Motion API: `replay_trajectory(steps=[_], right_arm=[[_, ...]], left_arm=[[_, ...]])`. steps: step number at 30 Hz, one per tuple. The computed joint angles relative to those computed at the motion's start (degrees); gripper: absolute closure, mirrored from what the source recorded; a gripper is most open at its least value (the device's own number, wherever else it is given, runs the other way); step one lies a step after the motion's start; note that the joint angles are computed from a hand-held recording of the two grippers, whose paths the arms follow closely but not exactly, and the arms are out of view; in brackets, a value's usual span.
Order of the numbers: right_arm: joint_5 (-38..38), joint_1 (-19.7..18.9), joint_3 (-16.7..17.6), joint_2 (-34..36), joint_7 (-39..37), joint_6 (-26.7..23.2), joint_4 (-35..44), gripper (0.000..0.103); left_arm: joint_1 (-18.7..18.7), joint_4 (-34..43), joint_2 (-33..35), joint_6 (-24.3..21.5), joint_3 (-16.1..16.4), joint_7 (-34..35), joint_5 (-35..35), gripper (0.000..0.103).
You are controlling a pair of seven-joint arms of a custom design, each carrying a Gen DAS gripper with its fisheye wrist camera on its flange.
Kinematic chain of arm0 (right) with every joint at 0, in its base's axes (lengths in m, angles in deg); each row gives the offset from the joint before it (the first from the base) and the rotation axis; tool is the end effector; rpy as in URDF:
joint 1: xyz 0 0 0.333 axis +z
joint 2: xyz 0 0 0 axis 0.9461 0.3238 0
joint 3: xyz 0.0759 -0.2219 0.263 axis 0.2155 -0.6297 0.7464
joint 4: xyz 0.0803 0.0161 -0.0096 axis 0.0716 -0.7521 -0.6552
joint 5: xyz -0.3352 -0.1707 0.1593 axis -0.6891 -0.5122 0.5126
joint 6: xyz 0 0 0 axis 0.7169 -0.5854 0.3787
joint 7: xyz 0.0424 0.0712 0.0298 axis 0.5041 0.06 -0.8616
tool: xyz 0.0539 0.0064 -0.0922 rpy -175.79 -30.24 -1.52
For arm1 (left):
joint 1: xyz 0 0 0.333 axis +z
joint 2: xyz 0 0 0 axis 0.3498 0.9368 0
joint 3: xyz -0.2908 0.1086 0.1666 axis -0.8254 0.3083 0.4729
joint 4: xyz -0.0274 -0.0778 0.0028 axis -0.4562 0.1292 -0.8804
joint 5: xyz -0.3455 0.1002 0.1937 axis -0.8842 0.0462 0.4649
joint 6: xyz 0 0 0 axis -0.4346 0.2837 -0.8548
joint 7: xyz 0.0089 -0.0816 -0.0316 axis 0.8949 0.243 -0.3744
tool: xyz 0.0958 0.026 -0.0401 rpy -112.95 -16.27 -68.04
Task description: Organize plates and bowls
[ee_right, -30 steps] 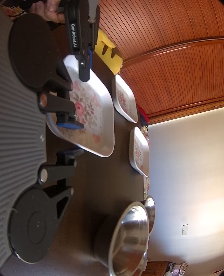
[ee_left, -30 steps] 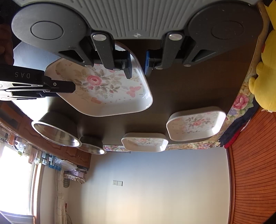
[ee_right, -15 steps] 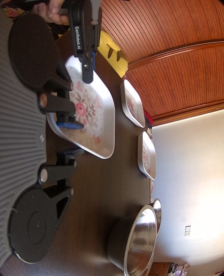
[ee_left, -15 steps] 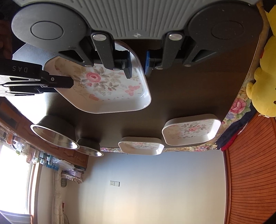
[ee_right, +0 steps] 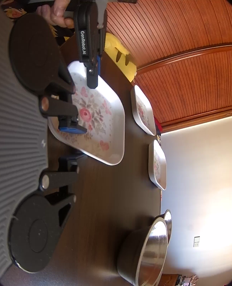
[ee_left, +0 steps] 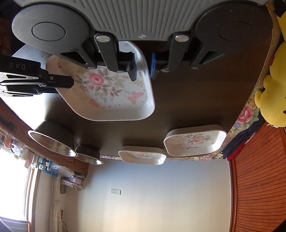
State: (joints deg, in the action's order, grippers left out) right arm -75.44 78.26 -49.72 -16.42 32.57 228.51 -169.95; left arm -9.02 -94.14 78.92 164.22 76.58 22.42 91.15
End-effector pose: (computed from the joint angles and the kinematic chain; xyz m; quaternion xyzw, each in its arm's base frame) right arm 0.5720 0.3762 0.4123 -0.7543 0.4395 -0.1447 0.4658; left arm 0.4998 -0.4374 0.3957 -0.6496 0.6098 -0.3374 0.3040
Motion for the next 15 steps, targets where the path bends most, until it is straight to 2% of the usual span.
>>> replay_trajectory(steps=[6,15], right_arm=[[-0.17,1.37,-1.45,-0.16,-0.19,1.03,-0.32,0.076],[-0.99,2.78,-3.87,-0.97,2.1,3.44,-0.71,0.073]], left_arm=[[0.03,-0.28,-0.16,-0.11,0.05,-1.22,0.41,0.086],[0.02,-1.01,-1.43,-1.83,-0.34,-2.52,1.4,0.078]])
